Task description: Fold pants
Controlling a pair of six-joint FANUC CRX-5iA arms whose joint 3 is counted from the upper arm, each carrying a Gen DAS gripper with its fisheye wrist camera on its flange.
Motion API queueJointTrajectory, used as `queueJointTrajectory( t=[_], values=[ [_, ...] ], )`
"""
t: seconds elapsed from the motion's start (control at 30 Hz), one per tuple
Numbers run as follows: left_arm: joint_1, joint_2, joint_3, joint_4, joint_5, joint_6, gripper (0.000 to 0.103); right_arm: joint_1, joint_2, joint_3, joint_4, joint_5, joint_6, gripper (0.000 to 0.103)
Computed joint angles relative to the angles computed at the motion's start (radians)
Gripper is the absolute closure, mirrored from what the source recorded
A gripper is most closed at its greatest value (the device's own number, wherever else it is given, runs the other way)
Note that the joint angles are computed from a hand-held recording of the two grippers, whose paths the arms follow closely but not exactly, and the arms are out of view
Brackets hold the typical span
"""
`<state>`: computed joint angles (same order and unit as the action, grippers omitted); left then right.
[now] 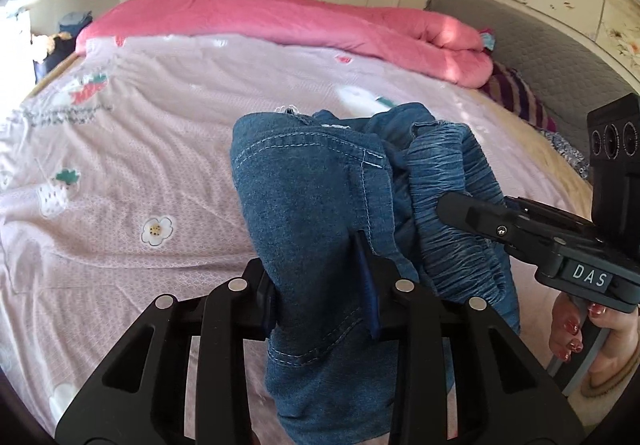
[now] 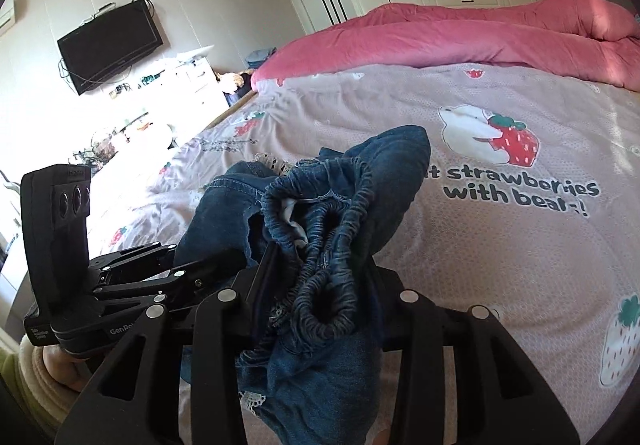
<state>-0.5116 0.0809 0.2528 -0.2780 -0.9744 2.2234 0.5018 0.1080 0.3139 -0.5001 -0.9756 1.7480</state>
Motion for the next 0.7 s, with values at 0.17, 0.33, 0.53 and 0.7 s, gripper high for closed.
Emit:
queueJointTrajectory(
  t=[0.17, 0.33, 0.53, 0.7],
  values=[
    [0.032, 0.009, -0.047, 0.054, 0.014, -0.012, 0.078, -0.009, 0.051, 0.02, -0.004, -0.04, -0.038, 0.066],
    [0.031, 0.01, -0.065, 0.056, 0.021, -0.011, 0.077, -0.042, 0.072, 0.022, -0.054, -0.059, -0.065, 0.063],
    [0.037, 0.012, -0.075, 0.07, 0.026, -0.012, 0.074, -0.073, 0.1, 0.032, -0.092, -0.094, -0.119, 0.055],
    [0.029, 0.016, -0.069, 0.057, 0.016, 0.001, 0.073, -0.033, 0.077, -0.005, -0.002, -0.049, -0.134, 0.048]
  ],
)
